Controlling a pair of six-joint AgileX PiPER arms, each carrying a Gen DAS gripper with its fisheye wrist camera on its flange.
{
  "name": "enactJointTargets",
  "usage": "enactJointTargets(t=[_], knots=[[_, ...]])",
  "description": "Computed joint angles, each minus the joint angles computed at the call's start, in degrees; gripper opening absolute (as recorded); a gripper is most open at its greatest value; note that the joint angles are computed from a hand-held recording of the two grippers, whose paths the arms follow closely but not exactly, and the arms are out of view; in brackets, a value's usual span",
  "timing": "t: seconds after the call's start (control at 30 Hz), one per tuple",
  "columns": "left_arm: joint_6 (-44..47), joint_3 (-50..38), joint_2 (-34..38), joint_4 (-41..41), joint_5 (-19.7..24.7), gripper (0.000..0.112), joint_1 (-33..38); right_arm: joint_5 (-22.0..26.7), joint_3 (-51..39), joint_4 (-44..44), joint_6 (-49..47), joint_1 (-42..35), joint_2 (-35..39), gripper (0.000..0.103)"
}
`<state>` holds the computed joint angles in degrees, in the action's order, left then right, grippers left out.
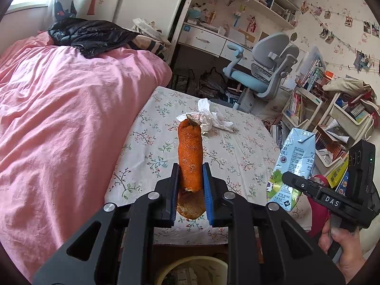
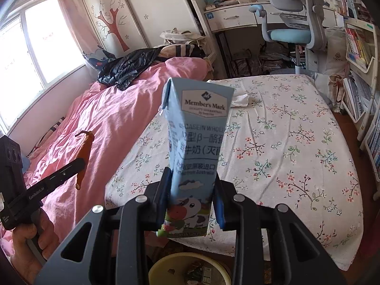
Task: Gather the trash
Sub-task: 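Open the right gripper over the wastebasket while the left gripper drops the peel in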
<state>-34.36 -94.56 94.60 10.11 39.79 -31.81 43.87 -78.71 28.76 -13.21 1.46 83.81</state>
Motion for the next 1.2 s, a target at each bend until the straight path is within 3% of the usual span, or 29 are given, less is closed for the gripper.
enactJointTargets(t=[0.9, 0.97, 1.03, 1.2], knots=[[-0.59, -0.20, -0.28, 0.38, 0.78, 0.018, -0.09, -0.62, 1.40, -1.51, -1.18, 3.69, -0.23, 0.031], [-0.54, 0.13, -0.60, 0.26, 1.06, 0.018, 0.00, 0.27, 0.92, -1.23, -0.36, 2.96, 0.60, 0.037], [-0.27, 0.73, -1.12, -0.44, 0.97, 0.018, 0.03, 0.63, 0.69, -1.81, 1.17, 2.43, 1.44, 0.050], [1.22, 3.57, -3.29, -2.21, 0.60, 0.018, -0.30, 2.98, -0.09, 1.22, 1.56, 0.34, 3.35, 0.051]])
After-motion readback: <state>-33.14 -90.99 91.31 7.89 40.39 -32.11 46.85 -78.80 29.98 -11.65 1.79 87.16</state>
